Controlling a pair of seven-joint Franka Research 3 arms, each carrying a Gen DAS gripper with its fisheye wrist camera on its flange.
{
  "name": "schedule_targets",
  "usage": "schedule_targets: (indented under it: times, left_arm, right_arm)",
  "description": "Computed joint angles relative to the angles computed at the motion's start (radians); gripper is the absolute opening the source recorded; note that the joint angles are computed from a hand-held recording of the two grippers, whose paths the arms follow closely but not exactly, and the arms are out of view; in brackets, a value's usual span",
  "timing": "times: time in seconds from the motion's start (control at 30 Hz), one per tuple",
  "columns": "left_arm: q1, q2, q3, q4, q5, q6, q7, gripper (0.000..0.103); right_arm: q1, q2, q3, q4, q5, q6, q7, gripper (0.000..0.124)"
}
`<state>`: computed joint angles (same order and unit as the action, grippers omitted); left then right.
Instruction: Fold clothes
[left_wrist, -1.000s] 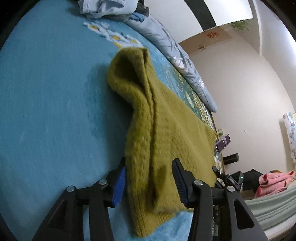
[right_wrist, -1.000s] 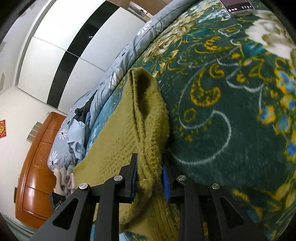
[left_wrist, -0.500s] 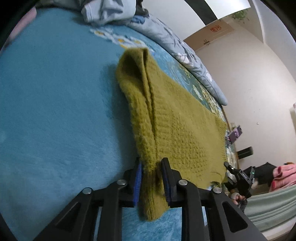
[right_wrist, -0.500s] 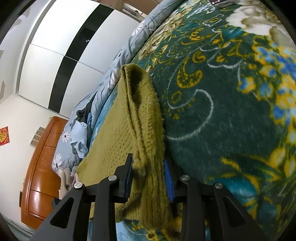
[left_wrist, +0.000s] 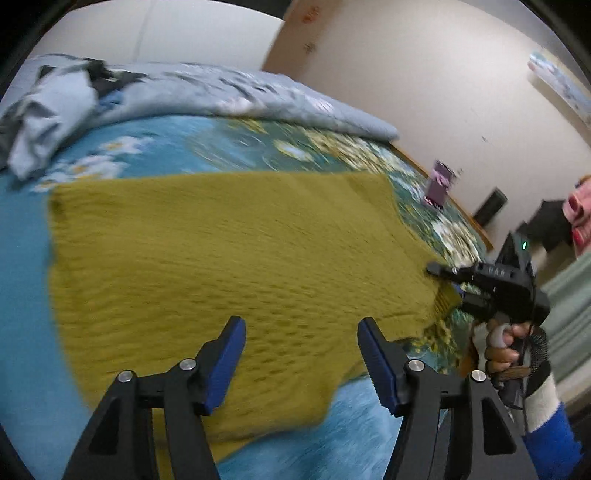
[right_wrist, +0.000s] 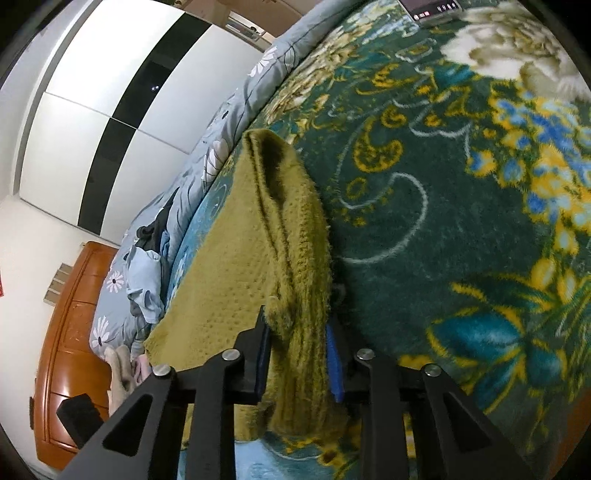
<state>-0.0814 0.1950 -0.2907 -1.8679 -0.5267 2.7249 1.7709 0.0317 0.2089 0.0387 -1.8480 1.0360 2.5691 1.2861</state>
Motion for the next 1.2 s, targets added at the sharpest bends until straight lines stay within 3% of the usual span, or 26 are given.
schedule_targets:
  times: [0.13,0.27,0.3,0.37,0.4,0.6,0.73,0.97,1.2]
  left_arm:
    - [-0.074,0.058,0.057,0.03,0.278,0.015,-0.188,0.066]
    - [-0.076,0.056,0.047,0.016,0.393,0.045,-0.251,0.066]
    - [-0.046,0.044,0.017,0.002,0.347,0.053,-0.212,0.066]
    - [0.049,0.012,-0.067,-0.029,0.121,0.068,-0.052,0.067]
    - [0.071,-0.005,-0.08,-0.041,0.032,0.07,-0.001,0.067]
    - [0.08,-0.124,0.008,-0.156,-0.164,0.167,0.068,0.067]
    - [0.067,-0.177,0.086,-0.222,-0.228,0.211,0.058,0.067]
    - [0.051,-0.237,0.183,-0.319,-0.293,0.235,0.037,0.067]
    - [0.049,-0.247,0.22,-0.356,-0.283,0.211,-0.014,0.067]
  right_arm:
    - [0.028,-0.011,-0.012,0.004,-0.122,0.017,0.089,0.024]
    - [0.04,-0.017,-0.017,0.013,-0.209,0.014,0.164,0.024]
    - [0.042,-0.017,-0.018,0.018,-0.227,0.013,0.18,0.023]
    - [0.05,-0.02,-0.017,0.035,-0.265,0.013,0.207,0.022]
    - [0.056,-0.021,-0.015,0.046,-0.286,0.016,0.219,0.022]
    - [0.121,0.019,-0.004,0.188,-0.49,0.005,0.281,0.02]
    - [0.17,0.077,0.025,0.312,-0.593,-0.03,0.249,0.02]
    - [0.24,0.118,0.11,0.399,-0.579,-0.046,0.021,0.02]
    - [0.316,0.161,0.126,0.381,-0.599,-0.136,-0.092,0.02]
